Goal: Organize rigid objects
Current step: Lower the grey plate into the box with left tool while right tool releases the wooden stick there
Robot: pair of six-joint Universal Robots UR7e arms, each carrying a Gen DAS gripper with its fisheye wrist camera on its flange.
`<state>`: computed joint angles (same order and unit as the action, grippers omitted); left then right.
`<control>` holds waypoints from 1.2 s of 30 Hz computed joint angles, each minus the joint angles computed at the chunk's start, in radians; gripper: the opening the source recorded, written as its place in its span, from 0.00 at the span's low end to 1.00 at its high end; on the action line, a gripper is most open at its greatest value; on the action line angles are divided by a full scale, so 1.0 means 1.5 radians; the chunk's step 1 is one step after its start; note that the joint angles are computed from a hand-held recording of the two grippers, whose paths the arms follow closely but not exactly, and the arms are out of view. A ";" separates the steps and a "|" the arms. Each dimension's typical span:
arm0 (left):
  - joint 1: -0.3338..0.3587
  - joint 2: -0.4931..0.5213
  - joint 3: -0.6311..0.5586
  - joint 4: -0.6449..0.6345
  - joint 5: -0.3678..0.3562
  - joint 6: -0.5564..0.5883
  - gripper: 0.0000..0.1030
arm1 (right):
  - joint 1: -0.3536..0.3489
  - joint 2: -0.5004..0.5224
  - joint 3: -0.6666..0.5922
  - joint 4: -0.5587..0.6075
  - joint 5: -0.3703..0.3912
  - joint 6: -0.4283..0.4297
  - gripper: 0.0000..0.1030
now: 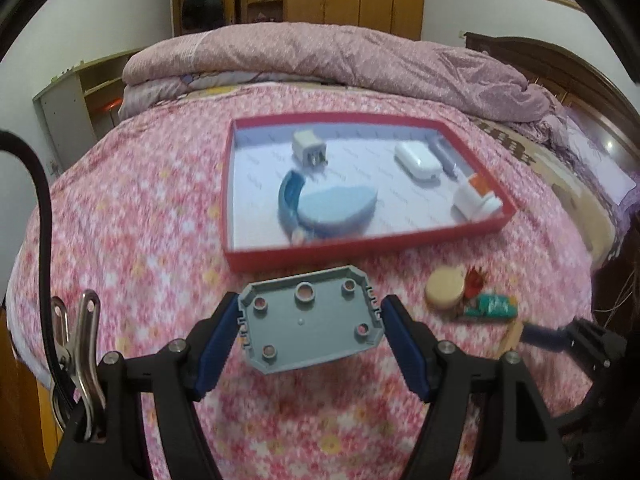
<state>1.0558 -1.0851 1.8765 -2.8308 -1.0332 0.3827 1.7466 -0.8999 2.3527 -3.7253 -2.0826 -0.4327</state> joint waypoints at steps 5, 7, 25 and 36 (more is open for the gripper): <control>-0.003 0.013 -0.027 -0.005 -0.021 0.014 0.72 | 0.006 -0.012 -0.017 0.029 0.006 -0.003 0.76; -0.004 0.019 -0.039 -0.004 -0.027 0.019 0.72 | 0.008 -0.016 -0.022 0.035 0.006 -0.005 0.76; 0.006 0.124 -0.193 0.046 -0.029 0.007 0.72 | 0.008 -0.045 -0.109 0.105 0.005 -0.034 0.77; 0.020 0.179 -0.253 0.078 -0.033 -0.028 0.72 | 0.000 -0.036 -0.198 0.140 -0.002 -0.047 0.77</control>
